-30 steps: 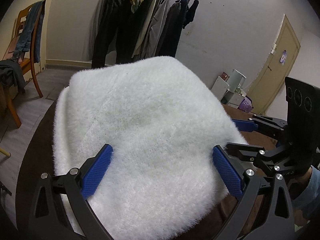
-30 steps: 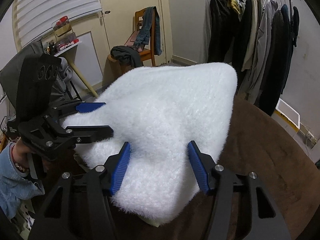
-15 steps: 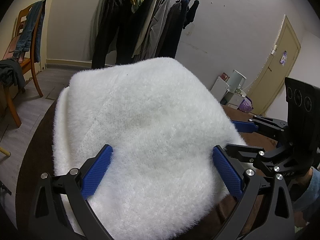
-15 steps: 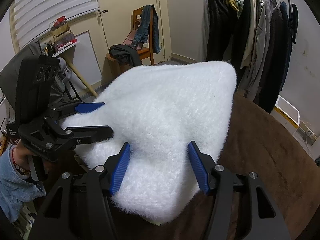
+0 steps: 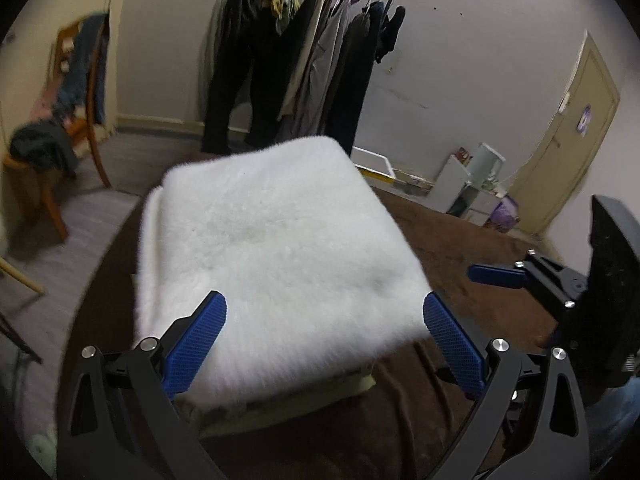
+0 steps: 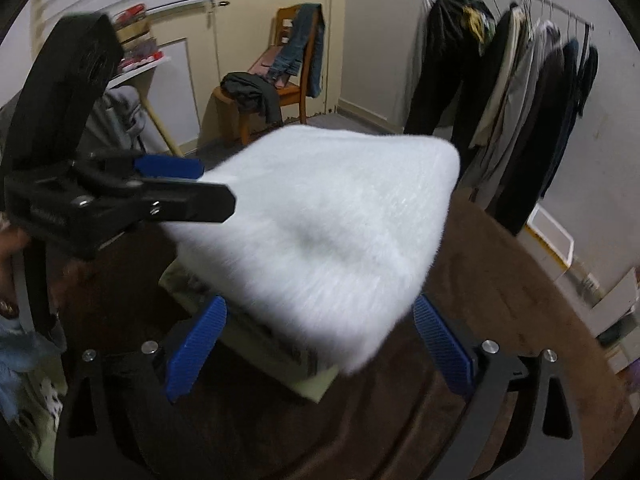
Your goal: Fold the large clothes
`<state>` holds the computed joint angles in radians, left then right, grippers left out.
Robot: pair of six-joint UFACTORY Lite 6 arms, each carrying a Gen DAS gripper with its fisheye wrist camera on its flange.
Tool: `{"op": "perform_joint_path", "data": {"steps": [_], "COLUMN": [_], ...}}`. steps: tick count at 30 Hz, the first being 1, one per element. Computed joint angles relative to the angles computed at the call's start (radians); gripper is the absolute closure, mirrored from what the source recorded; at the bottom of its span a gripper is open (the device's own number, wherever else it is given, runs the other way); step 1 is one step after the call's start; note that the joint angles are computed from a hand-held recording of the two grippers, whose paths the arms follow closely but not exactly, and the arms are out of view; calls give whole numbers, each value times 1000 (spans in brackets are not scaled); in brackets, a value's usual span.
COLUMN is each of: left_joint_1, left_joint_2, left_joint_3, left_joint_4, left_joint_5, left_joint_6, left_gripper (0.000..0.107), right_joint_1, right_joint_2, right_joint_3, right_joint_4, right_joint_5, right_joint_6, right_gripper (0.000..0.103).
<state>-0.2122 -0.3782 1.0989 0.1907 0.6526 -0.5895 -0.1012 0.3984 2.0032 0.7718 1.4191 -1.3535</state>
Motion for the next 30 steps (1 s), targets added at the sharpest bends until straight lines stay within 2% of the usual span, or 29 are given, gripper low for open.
{"op": "perform_joint_path", "data": {"steps": [2, 6, 8, 10, 18, 22, 25, 28, 30], "left_joint_1": [-151, -508, -684, -814, -1199, -1298, -1362, -1397, -1380], "left_joint_2": [-43, -44, -25, -19, 45, 113, 148, 171, 205], "left_joint_3": [12, 43, 63, 63, 52, 97, 130, 148, 177], "left_joint_4": [197, 501, 552, 560, 548, 545, 568, 586, 584], "left_joint_5": [125, 435, 593, 684, 898, 997, 1085, 1119, 1130], "left_joint_6": [-209, -613, -737, -840, -1239, -1331, -1409, -1475, -1439], "left_gripper": [11, 11, 10, 10, 11, 10, 10, 11, 11], "right_joint_1": [-65, -194, -279, -340, -587, -636, -668, -682, -697], "right_joint_2": [-54, -140, -181, -201, -242, -267, -239, -219, -224], "right_joint_3": [-48, -135, -184, -210, -301, -327, -283, -259, -270], "right_joint_4": [13, 17, 19, 15, 7, -6, 5, 2, 4], "right_joint_5": [56, 146, 195, 233, 392, 419, 446, 459, 454], "right_joint_6": [-47, -145, -210, -248, -365, -422, -422, -418, -439], "right_gripper": [8, 8, 8, 8, 8, 8, 8, 8, 8]}}
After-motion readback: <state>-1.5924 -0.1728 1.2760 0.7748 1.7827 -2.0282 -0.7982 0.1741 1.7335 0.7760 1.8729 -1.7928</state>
